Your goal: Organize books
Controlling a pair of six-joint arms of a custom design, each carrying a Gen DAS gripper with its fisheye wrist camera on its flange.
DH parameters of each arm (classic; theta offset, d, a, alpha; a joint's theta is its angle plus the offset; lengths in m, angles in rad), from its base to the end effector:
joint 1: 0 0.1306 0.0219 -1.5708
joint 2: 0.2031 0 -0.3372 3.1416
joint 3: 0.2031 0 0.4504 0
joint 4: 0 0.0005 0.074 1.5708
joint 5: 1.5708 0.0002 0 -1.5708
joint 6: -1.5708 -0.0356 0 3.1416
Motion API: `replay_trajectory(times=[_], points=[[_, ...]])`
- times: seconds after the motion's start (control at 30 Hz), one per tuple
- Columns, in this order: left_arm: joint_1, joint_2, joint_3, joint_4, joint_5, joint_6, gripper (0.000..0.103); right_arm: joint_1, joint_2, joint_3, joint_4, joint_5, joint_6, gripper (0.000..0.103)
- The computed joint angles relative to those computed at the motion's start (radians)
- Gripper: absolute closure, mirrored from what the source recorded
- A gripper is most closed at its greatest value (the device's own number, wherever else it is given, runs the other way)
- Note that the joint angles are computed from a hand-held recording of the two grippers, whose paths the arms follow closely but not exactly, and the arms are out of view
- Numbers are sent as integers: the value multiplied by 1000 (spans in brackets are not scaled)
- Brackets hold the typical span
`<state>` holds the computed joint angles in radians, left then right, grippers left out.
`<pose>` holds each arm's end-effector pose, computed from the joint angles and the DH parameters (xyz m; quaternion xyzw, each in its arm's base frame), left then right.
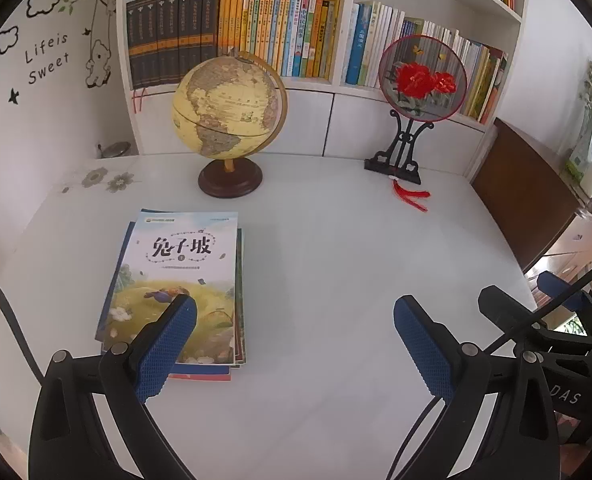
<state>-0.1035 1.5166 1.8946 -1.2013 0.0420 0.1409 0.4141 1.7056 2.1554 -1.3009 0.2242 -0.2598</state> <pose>0.5616 -0.0603 0.5498 -0.0097 0.9307 -0.0639 0.3599 0.5626 0.2381 0.5627 -0.0324 0.9303 0.0169 0.3649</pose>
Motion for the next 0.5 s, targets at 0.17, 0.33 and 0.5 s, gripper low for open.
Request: replay_trajectory(times=[0.17,0.33,0.5], points=[[-1,2,2,-8,2,-1,4,0,-1,0,0,2,-1,0],[1,2,2,-9,-2,9,4,1,0,1,-4,-1,-3,0],[4,3,2,-9,2,18,4,1,2,3,-8,-2,-5,0]])
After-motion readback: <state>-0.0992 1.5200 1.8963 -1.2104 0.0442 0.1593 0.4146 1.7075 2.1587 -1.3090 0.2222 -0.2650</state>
